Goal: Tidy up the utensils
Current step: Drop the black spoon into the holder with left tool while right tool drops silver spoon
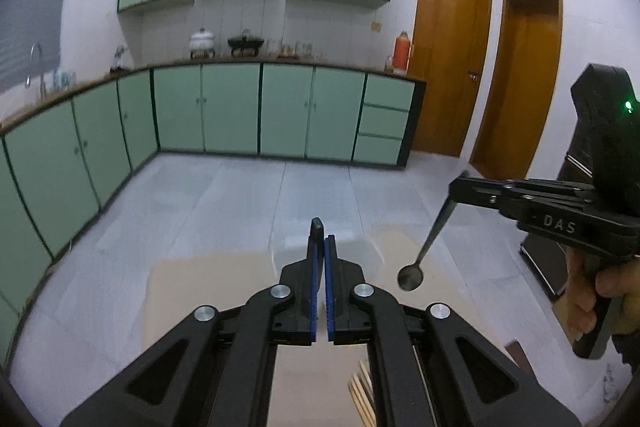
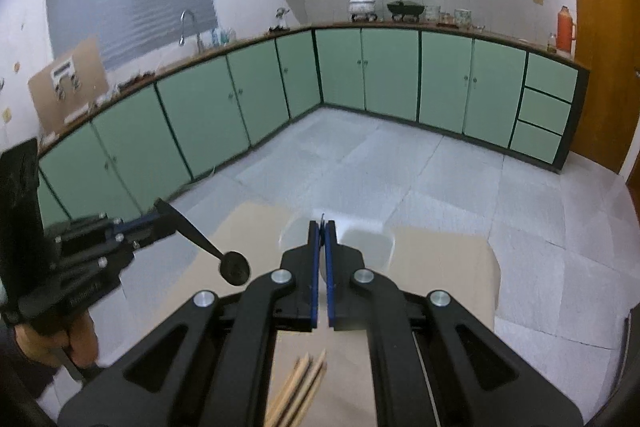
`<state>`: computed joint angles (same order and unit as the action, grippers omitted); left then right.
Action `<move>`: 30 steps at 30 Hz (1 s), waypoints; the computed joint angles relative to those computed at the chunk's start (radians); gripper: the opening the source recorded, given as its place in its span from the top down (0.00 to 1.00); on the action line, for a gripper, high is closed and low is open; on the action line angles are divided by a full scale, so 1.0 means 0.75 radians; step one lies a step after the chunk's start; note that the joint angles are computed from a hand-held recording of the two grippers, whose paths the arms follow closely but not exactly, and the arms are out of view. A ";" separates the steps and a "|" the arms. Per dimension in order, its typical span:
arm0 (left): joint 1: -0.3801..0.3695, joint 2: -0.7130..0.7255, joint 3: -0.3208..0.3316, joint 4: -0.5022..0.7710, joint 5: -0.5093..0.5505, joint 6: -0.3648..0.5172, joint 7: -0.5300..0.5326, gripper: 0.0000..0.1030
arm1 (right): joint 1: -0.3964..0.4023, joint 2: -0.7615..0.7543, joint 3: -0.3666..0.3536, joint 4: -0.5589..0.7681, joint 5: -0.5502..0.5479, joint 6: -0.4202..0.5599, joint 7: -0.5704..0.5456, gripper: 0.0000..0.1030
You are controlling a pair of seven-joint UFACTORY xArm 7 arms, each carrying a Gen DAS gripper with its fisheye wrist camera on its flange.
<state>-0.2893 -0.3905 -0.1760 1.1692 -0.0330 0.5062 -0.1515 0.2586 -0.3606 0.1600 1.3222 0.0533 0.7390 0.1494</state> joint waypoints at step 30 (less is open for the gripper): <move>0.051 -0.011 0.009 -0.145 0.152 -0.089 -0.159 0.26 | -0.012 -0.156 -0.039 -0.379 -0.006 -0.229 0.079 0.70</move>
